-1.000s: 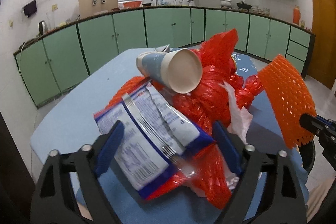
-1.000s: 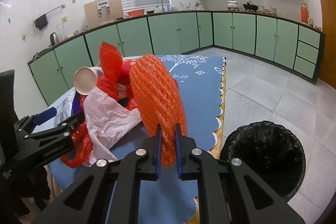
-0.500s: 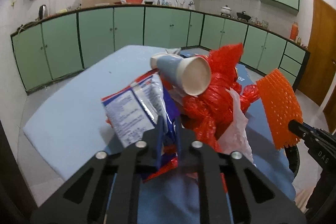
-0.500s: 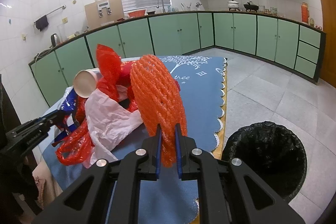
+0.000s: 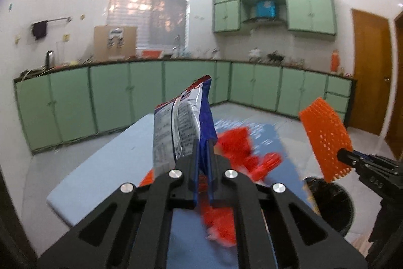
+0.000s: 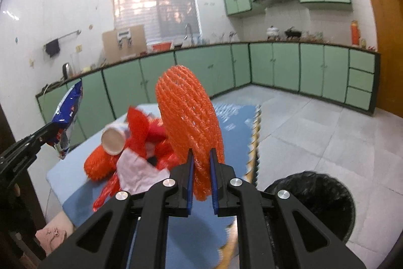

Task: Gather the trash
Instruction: 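Carry both items over the black bin and open both tools to drop them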

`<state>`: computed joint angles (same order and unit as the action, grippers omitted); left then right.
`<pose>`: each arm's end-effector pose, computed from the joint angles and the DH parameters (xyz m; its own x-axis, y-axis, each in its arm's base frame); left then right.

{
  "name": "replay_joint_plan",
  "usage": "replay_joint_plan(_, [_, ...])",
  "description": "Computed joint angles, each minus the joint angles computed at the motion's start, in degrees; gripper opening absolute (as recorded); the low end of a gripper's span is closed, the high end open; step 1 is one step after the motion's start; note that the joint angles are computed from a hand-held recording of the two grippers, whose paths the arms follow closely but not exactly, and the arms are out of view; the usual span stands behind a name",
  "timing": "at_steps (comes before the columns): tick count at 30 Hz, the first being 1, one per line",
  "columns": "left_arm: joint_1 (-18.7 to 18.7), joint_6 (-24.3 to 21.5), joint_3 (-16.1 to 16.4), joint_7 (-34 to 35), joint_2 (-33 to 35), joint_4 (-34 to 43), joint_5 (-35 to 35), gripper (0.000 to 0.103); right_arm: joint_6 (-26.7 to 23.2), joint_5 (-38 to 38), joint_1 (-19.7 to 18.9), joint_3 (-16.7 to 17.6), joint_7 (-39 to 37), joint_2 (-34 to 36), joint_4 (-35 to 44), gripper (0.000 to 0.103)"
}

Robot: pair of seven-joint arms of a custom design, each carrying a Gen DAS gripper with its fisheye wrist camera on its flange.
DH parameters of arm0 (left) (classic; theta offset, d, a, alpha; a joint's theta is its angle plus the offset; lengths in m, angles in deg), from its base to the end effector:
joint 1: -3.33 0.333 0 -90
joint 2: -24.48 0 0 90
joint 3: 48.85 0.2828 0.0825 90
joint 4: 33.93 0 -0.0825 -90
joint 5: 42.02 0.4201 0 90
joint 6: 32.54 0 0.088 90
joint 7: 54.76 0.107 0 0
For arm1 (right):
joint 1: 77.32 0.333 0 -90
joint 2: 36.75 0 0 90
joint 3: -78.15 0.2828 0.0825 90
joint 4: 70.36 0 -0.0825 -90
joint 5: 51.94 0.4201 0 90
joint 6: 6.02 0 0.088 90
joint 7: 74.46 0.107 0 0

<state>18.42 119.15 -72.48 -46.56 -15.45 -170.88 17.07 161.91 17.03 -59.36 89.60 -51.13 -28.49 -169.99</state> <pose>0.4512 -0.1211 0.5958 0.4640 -0.8855 0.0242 -0.2262 -0.1448 -0.9633 0.6170 0.2714 0.5345 0.6249 -0.7695 -0.1315 -0.3618 -0.1362 -0.9223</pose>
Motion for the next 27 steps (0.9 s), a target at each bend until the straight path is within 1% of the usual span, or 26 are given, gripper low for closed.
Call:
replay_joint_plan(2, [0.83, 2.81, -0.83, -1.51, 2.09, 2.22, 1.79, 0.004, 1.48, 1.11, -0.65, -0.53, -0.3, -0.82, -0.44, 0.011])
replay_joint_plan(3, [1.25, 5.33, -1.16, -2.47, 4.38, 4.29, 2.8, 0.004, 2.19, 1.6, -1.0, -0.91, -0.18, -1.11, -0.66, 0.011])
replay_joint_plan(4, [1.39, 6.73, -1.45, -3.04, 6.0, 5.66, 3.49, 0.004, 3.08, 1.46, -1.32, -1.43, 0.61, -1.28, -0.94, 0.011])
replay_joint_plan(5, [1.79, 8.95, -2.13, -3.85, 9.11, 8.31, 4.75, 0.004, 3.76, -0.19, -1.51, -2.07, 2.45, -0.99, -0.82, 0.011])
replay_joint_plan(7, [2.02, 11.19, -3.47, -5.49, 14.74, 12.96, 8.01, 0.004, 5.72, -4.78, -1.98, -3.14, 7.2, -0.44, -1.27, 0.011])
replay_joint_plan(9, [0.87, 12.54, -3.97, -5.62, 21.29, 17.65, 9.78, 0.004, 6.32, -9.37, -3.15, -4.07, 12.6, 0.65, -1.33, 0.011])
replay_joint_plan(10, [-0.43, 13.48, -3.83, -3.94, 26.27, 21.08, 8.83, 0.004, 6.5, -14.08, -3.27, -5.32, 17.57, 1.78, -1.1, 0.011])
replay_joint_plan(11, [-1.54, 13.67, -3.68, -2.86, 29.54, 23.26, 8.38, 0.004, 6.54, -17.32, -3.42, -6.05, 20.67, 2.77, -0.69, 0.011])
replay_joint_plan(12, [-3.11, 13.76, -3.4, 0.37, 34.11, 26.49, 6.08, 0.004, 6.46, -20.32, -3.57, -6.88, 23.54, 3.84, -0.18, 0.011])
replay_joint_plan(13, [-4.27, 13.86, -3.07, 1.96, 36.92, 28.51, 4.79, 0.004, 5.96, -24.44, -3.26, -8.51, 27.73, 5.47, 0.83, 0.011])
replay_joint_plan(15, [-6.71, 13.66, -2.72, 9.02, 44.64, 34.15, -1.29, 0.004, 4.94, -29.57, -3.19, -10.36, 33.17, 7.91, 2.52, 0.011])
replay_joint_plan(16, [-7.95, 12.86, -2.92, 12.47, 49.37, 38.16, -3.64, 0.004, 4.05, -30.93, -3.86, -10.65, 34.64, 9.18, 3.6, 0.011])
replay_joint_plan(18, [-9.78, 11.75, -2.78, 17.07, 55.53, 43.29, -6.44, 0.004, 1.85, -34.5, -4.59, -11.67, 38.44, 12.36, 6.85, 0.011])
replay_joint_plan(19, [-10.37, 10.96, -3.42, 21.06, 59.28, 46.63, -9.22, 0.004, 0.09, -36.76, -4.77, -12.54, 40.74, 14.33, 9.07, 0.011])
replay_joint_plan(21, [-11.52, 8.86, -4.75, 28.1, 66.48, 53.36, -14.26, 0.004, -1.82, -39.37, -5.71, -12.65, 43.5, 16.97, 12.04, 0.012])
replay_joint_plan(23, [-13.1, 7.14, -4.6, 32.2, 71.59, 58.27, -17.08, 0.006, -4.62, -41.58, -6.94, -12.42, 46.19, 20.24, 16.11, 0.013])
replay_joint_plan(25, [-15.53, 3.93, -4.15, 36.59, 77.73, 65.58, -19.66, 0.008, -7.79, -43.33, -8.58, -11.79, 48.42, 23.95, 20.88, 0.015])
replay_joint_plan(27, [-17.21, 1.68, -3.53, 39.86, 81.75, 70.72, -22.17, 0.01, -10.76, -44.85, -10.45, -10.71, 49.8, 27.6, 25.62, 0.019])
